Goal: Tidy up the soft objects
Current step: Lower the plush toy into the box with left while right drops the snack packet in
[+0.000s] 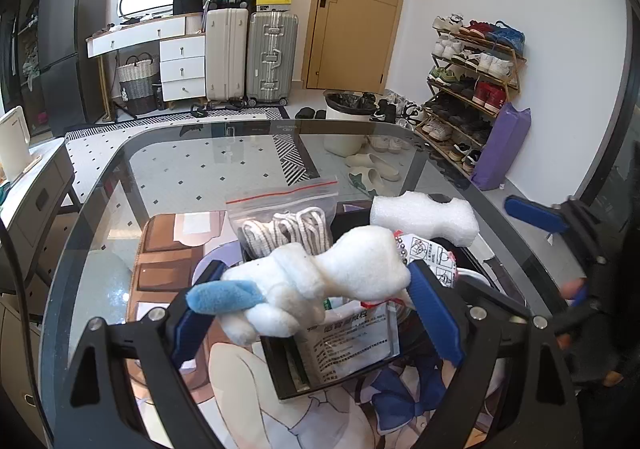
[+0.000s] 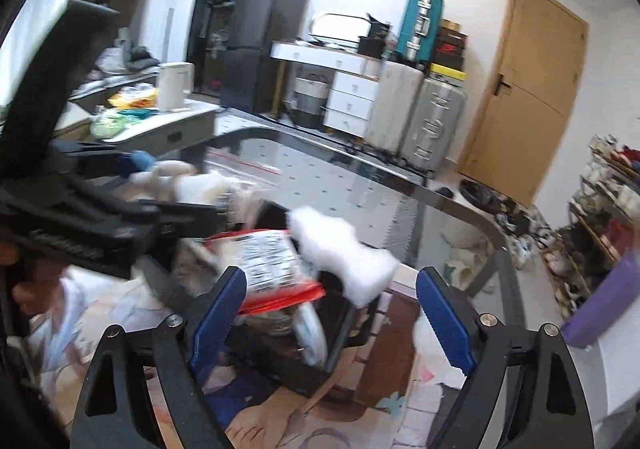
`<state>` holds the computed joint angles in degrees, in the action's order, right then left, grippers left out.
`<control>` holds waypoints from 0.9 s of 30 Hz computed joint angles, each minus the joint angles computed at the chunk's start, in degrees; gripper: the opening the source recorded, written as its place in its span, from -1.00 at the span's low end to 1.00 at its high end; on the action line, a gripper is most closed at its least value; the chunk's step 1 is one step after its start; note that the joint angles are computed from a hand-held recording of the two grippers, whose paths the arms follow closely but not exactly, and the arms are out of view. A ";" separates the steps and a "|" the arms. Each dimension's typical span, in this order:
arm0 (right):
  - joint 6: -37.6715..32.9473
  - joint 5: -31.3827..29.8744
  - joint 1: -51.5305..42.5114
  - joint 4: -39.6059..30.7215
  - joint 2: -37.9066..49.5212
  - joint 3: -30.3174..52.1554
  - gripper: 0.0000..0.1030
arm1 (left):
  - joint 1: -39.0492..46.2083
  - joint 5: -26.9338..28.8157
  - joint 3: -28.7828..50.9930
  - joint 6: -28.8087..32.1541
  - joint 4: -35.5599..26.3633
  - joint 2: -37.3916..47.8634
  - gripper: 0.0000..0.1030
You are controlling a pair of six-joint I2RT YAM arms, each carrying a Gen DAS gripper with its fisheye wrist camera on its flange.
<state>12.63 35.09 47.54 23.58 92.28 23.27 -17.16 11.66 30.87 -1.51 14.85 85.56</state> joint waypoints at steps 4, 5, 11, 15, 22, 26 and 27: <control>-1.24 -3.05 -1.40 0.11 5.84 3.63 0.72 | -0.17 -0.09 0.32 0.14 -0.28 0.49 0.74; -1.50 -2.69 -1.08 0.96 6.30 3.61 0.72 | -0.14 -0.22 0.40 0.07 -0.32 0.61 0.74; -0.34 -2.34 -1.51 2.37 3.79 0.44 0.72 | -0.74 -0.32 0.86 0.19 0.02 1.61 0.74; 1.74 -1.14 -1.76 2.36 0.30 -3.14 0.76 | -1.80 -0.87 1.53 0.17 0.69 3.77 0.75; 4.39 -1.93 -2.29 5.04 -4.41 -8.95 0.89 | -1.88 -1.68 -0.87 -0.02 3.65 2.19 1.00; 6.29 -3.55 -1.90 7.82 -5.34 -11.43 0.94 | -1.41 -0.96 -2.76 -0.15 4.35 -0.08 1.00; 6.73 -4.38 -1.81 9.16 -5.37 -12.23 0.96 | -1.17 -0.86 -3.80 -0.39 5.14 -0.90 1.00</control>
